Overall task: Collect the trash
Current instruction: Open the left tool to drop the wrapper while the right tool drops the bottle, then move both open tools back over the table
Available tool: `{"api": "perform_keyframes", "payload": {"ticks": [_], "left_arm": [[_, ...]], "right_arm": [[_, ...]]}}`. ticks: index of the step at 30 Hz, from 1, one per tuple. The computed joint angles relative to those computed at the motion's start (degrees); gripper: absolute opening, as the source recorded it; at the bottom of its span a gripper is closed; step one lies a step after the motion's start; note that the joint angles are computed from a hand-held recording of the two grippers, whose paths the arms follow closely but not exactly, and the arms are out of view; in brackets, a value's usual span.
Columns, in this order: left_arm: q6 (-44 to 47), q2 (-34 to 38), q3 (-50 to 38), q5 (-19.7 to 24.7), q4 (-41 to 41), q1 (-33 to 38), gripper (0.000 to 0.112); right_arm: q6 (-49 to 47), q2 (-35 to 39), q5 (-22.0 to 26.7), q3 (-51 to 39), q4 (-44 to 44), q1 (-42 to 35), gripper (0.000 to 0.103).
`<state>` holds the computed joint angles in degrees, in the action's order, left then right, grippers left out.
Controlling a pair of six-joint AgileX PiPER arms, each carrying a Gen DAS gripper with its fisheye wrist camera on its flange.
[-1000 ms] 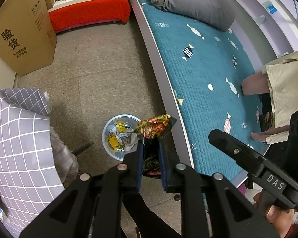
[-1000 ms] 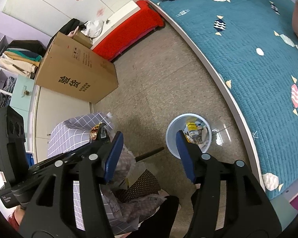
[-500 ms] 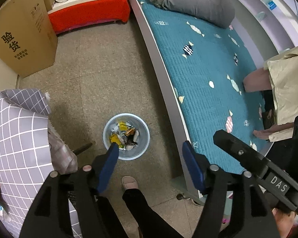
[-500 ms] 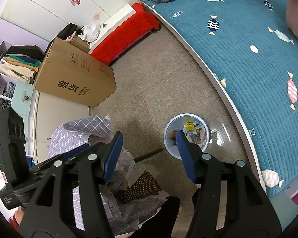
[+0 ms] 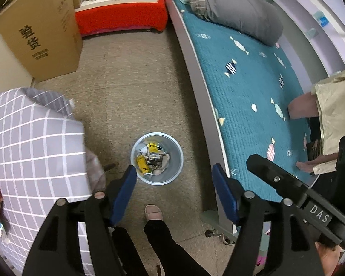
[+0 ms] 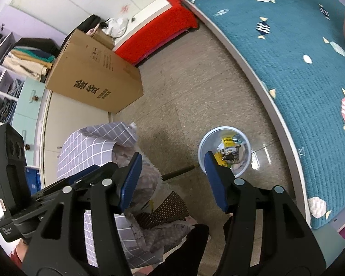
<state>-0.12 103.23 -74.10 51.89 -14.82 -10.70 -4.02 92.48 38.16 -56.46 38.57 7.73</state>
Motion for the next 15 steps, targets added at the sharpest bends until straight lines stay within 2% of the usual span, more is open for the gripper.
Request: {"api": "perform_keyframes", "payload": {"ticks": [9,15], "left_arm": [[8.7,-8.0,7.9,0.5,-2.2,14.3,0.067],[20.3,-11.6,10.8,3.8,-4.7,30.1,0.068]], "right_arm": [[12.4,3.1,-2.8,-6.3,-5.8,14.9,0.056],[25.0,7.7,-4.0,-13.7,-12.7,26.8,0.057]]}}
